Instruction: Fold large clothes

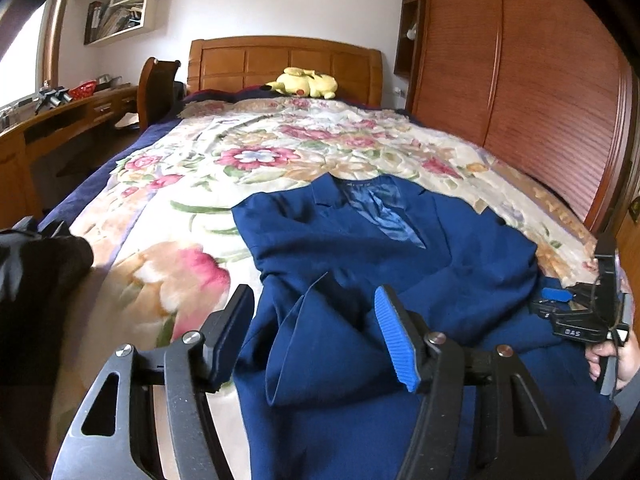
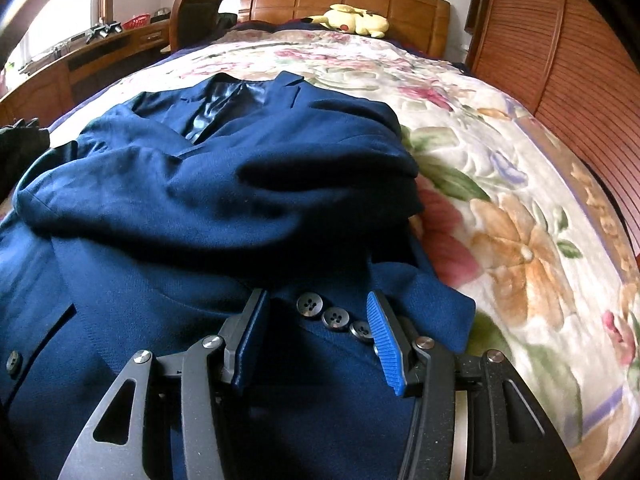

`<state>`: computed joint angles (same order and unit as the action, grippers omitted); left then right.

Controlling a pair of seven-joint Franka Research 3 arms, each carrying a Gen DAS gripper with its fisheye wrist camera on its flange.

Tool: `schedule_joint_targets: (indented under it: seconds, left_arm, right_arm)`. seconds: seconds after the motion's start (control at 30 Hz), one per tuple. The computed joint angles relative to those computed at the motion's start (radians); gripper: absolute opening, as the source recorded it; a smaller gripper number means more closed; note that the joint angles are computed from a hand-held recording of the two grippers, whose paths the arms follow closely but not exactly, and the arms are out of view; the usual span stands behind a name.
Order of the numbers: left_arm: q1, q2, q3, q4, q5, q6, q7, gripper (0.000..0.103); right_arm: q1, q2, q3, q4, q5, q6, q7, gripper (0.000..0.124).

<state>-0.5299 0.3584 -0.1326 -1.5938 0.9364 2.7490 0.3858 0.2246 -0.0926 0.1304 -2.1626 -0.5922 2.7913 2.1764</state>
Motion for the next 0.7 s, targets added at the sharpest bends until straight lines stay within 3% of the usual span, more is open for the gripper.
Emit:
schedule_joint_targets:
  seconds: [0.2, 0.3, 0.37, 0.53, 0.7]
  left_arm:
    - [0.003, 0.091, -0.025, 0.109, -0.142, -0.104, 0.131, 0.064]
    - [-0.008, 0.121, -0.024, 0.143, -0.187, -0.137, 0.175, 0.059]
    - [-0.007, 0.135, -0.03, 0.157, -0.221, -0.144, 0.209, 0.051]
    - [-0.003, 0.146, -0.044, 0.156, -0.293, -0.141, 0.288, 0.018]
    - [-0.041, 0.055, -0.006, 0.038, -0.224, -0.048, 0.209, 0.011]
  right_arm:
    - [-0.022, -0.036, 0.003, -0.051, -0.018, 0.033, 0.013, 0.052]
    - [-0.031, -0.041, 0.011, -0.06, -0.011, 0.045, 0.012, 0.052]
    - [-0.037, -0.044, 0.014, -0.066, -0.004, 0.053, 0.009, 0.052]
    - [-0.046, -0.048, 0.023, -0.071, 0.009, 0.06, 0.005, 0.053]
    - [-0.052, -0.052, 0.027, -0.077, 0.026, 0.071, 0.002, 0.053]
